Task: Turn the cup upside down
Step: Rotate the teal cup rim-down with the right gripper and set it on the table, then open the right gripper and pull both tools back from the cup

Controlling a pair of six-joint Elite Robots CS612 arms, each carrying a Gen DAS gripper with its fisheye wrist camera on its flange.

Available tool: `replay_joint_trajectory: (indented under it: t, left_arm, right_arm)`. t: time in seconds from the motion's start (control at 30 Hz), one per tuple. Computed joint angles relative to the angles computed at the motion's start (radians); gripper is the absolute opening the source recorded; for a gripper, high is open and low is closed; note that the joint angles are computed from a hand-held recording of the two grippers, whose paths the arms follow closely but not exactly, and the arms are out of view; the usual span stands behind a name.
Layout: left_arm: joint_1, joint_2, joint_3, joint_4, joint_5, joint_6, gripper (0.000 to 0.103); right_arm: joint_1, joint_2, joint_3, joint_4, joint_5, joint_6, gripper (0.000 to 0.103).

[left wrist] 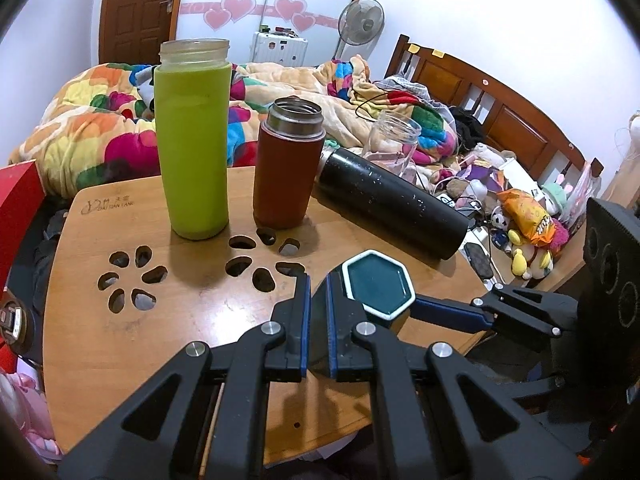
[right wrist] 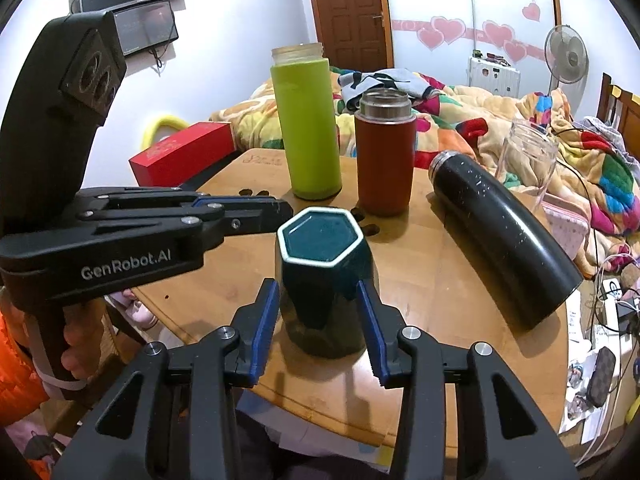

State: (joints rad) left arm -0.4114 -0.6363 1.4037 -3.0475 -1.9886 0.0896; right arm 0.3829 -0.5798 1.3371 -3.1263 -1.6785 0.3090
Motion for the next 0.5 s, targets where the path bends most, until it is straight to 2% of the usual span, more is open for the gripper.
replay_joint_trajectory:
  t: [0.23,0.37,0.47,0.5]
  left_arm:
    - [-0.001,-0.01,0.013,-0.003,0.011,-0.011,0.006]
    - [-0.004,-0.036,0.042,-0.054,0.071,-0.021,0.006]
    - [-0.001,-0.064,0.069,-0.111,0.08,-0.021,0.007]
    - [0.0,-0.071,0.076,-0.128,0.081,-0.02,0.01]
  right_arm:
    - [0.001,-0.01,0.011,0.017,0.002,0.004,0.037]
    - [0.004,-0.025,0.024,0.007,-0.027,0.004,0.037]
    - [0.004,-0.046,0.043,-0.022,-0.053,0.009,0.037]
    - [0.004,-0.052,0.048,-0.033,-0.06,0.011,0.037]
